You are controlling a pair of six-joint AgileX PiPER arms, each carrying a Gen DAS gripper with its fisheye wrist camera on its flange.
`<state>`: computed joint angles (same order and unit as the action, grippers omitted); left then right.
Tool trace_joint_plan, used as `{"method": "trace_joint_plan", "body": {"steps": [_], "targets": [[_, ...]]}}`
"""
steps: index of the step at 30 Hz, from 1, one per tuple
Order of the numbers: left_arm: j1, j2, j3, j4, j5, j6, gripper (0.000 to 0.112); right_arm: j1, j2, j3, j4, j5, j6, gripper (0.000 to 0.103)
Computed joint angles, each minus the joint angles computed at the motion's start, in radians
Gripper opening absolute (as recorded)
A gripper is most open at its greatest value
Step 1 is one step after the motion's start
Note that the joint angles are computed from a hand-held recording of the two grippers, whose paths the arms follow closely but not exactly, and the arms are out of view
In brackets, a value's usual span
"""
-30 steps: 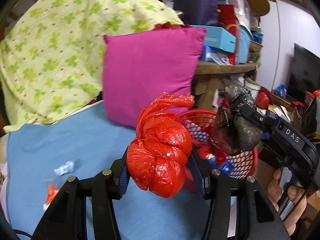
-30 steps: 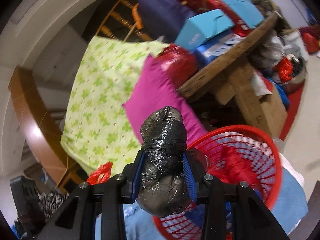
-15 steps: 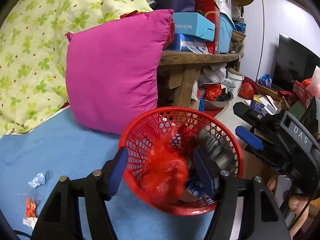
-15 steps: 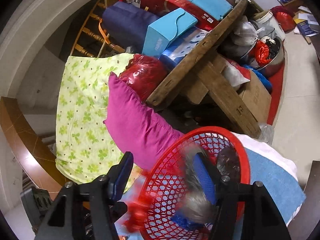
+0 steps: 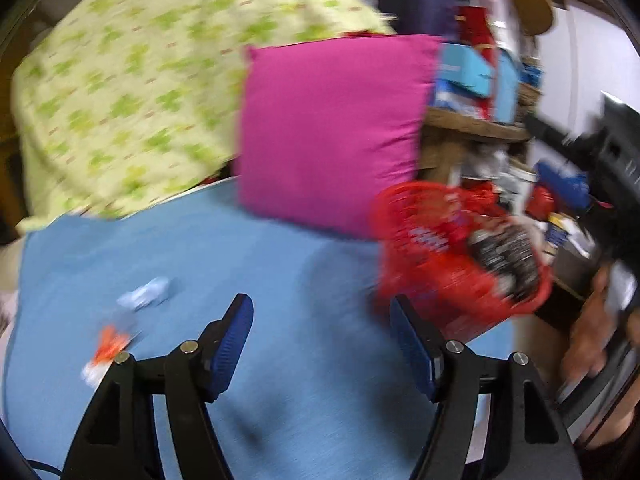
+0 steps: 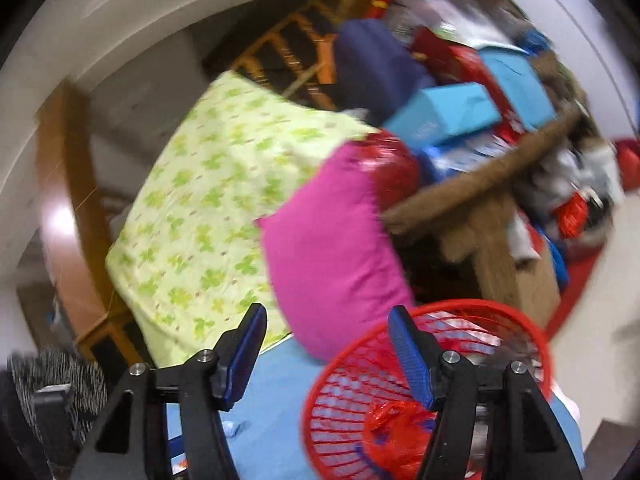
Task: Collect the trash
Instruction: 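Grasp the white tissue with the left gripper while right moves to the clear container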
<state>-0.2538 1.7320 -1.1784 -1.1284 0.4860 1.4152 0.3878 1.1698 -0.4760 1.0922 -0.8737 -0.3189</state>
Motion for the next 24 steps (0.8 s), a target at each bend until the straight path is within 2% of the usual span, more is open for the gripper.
{"method": "trace_joint_plan", "body": {"steps": [3,5,7,10,15,17,20,22,24], "targets": [[0.132,0.006,0.051,-0.107,-0.025,0.133,0.072,0.093,0.085,-0.068,0.020,-0.040,-0.061,0.067],[0.225,0.035,0.040,-0.119,-0.022,0.146,0.072,0.114,0.135,-0.115,0.007,-0.013,-0.062,0.067],[0.303,0.077,-0.003,-0.085,-0.018,0.095,0.072,0.119,0.197,-0.170,-0.016,0.039,-0.042,0.067],[0.405,0.147,-0.085,-0.038,0.008,0.008,0.072,0.104,0.292,-0.260,-0.061,0.150,0.020,0.067],[0.487,0.263,-0.224,0.019,0.050,-0.104,0.073,0.049,0.481,-0.451,-0.200,0.400,0.183,0.067],[0.495,0.305,-0.257,0.021,0.081,-0.120,0.073,0.033,0.551,-0.528,-0.233,0.481,0.218,0.067],[0.485,0.374,-0.335,0.103,0.128,-0.217,0.073,0.003,0.660,-0.651,-0.297,0.614,0.277,0.067],[0.476,0.413,-0.394,0.133,0.172,-0.271,0.073,-0.014,0.706,-0.704,-0.295,0.670,0.278,0.067],[0.457,0.432,-0.427,0.141,0.177,-0.288,0.073,-0.034,0.753,-0.752,-0.371,0.721,0.367,0.067]]}}
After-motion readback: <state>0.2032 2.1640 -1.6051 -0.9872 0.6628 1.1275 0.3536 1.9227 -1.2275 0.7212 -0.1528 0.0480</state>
